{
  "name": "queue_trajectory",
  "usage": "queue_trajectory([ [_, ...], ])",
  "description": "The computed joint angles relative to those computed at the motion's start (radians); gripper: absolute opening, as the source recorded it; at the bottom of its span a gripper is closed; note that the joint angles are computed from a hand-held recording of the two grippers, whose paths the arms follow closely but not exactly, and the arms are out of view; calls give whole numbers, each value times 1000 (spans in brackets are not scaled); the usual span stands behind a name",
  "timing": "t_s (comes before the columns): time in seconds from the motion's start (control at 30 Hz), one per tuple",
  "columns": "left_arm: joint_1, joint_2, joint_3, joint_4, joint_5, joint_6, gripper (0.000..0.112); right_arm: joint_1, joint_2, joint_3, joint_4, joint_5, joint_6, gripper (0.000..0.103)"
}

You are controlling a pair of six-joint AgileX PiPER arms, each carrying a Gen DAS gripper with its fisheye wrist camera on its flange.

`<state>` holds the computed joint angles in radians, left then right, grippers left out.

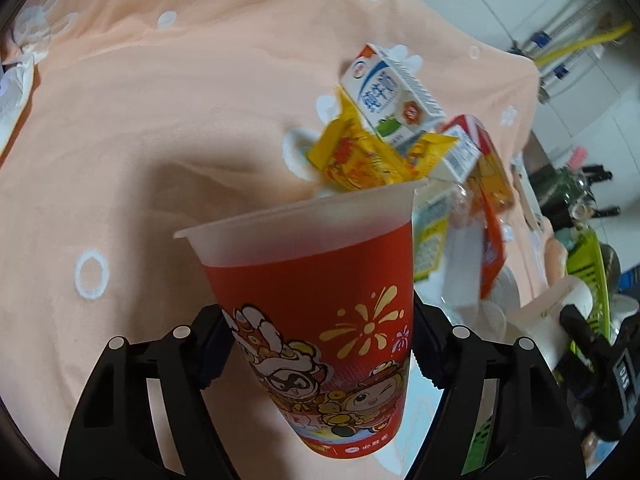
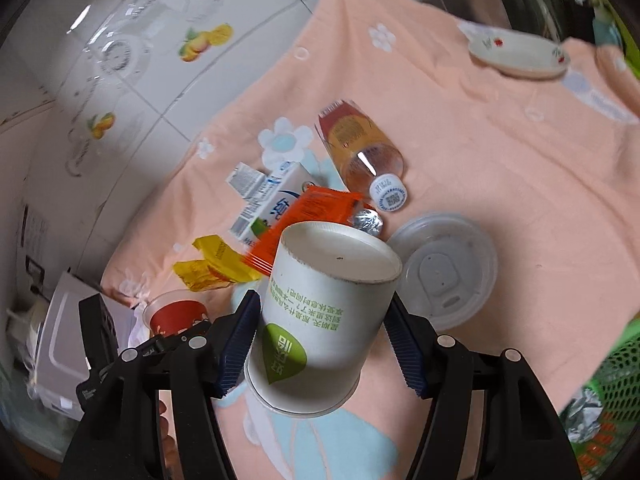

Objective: Collect trash
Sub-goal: 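Carry the white paper cup over the green basket and open the right gripper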

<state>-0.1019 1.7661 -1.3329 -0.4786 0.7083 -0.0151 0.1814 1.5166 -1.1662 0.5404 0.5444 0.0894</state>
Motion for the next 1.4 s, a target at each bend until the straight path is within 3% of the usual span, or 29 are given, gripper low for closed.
queue_trajectory([
  [0.27,-18,-146,131,-91,-14,140,73,-16,-134,109,-12,-4,9,61],
  [0.53,-105,-242,213,-153,-24,216,73,-37,-373,308,-238,15,163,61],
  [0.77,-275,-271,236,-137,-54,190,73,-91,-569,488,-409,77,256,61],
  [1.03,-461,-250,202,-80,-83,115,73,-405,-720,706,-301,172,-18,61],
  [1.2,-563,-209,153,-36,-89,59,73,-644,-704,797,-201,192,-269,61],
  [1.4,-663,-142,83,24,-89,2,73,-788,-667,850,-173,169,-409,62],
])
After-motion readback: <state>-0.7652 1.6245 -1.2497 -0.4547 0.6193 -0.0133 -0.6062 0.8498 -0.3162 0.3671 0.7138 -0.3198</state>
